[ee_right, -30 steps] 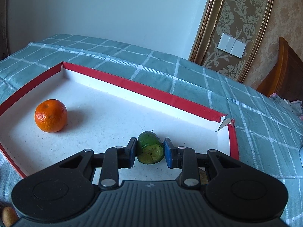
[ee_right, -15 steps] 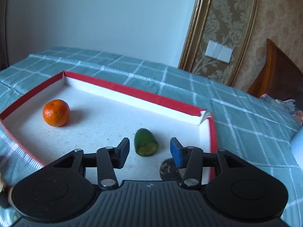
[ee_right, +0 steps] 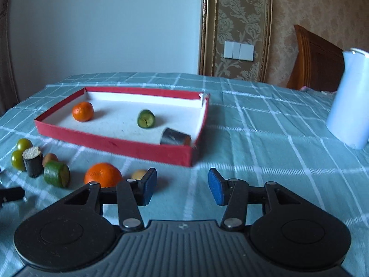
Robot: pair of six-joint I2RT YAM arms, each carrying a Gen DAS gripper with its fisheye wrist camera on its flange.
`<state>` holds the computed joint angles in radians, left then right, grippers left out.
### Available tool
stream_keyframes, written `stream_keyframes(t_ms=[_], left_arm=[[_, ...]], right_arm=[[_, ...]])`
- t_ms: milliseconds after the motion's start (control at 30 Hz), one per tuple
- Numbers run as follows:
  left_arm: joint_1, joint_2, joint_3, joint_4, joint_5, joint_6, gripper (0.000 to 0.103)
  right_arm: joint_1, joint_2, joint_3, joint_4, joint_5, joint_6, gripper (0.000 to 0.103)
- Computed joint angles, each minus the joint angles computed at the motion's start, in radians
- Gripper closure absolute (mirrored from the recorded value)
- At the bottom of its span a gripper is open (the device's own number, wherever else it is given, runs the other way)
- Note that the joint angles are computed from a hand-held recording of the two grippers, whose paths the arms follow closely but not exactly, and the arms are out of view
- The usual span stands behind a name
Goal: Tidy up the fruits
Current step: 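Withdraw the right gripper and move the left gripper toward a green tomato, then close the left gripper on the green tomato and lift it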
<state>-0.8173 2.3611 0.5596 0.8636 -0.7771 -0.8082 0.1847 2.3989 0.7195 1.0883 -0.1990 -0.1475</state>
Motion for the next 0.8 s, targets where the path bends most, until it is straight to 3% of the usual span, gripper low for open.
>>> stream_keyframes(t_ms=[233,300,400,533,733,800], left_arm=[[0.051,-0.027,-0.012,-0.056,-0.030,-0.053,0.003],[0.073,-0.033,-0.012,-0.054,-0.012,-0.041,0.011],[0.100,-0.036,-0.001,-0.057,0.012,-0.020,0.012],[0.108,-0.031,0.029,-0.073,0.004,-0.004,0.016],[0.110,-0.021,0.044,-0.045,0.018,0.034,0.038],[0.103,-0.016,0.041,-0.022,0.021,0.051,0.051]], right_arm=[[-0.032,0.063,0.027,0.029,-0.051,0.007,0.054],[-0.036,0.065,0.020,0.048,-0.074,0.004,0.050],[-0.033,0.066,0.016,0.058,-0.079,-0.003,0.036],[-0.039,0.058,0.032,0.013,-0.097,-0.003,0.036],[-0.062,0.058,0.057,-0.042,-0.130,0.022,0.036],[-0.066,0.057,0.064,-0.057,-0.137,0.028,0.036]])
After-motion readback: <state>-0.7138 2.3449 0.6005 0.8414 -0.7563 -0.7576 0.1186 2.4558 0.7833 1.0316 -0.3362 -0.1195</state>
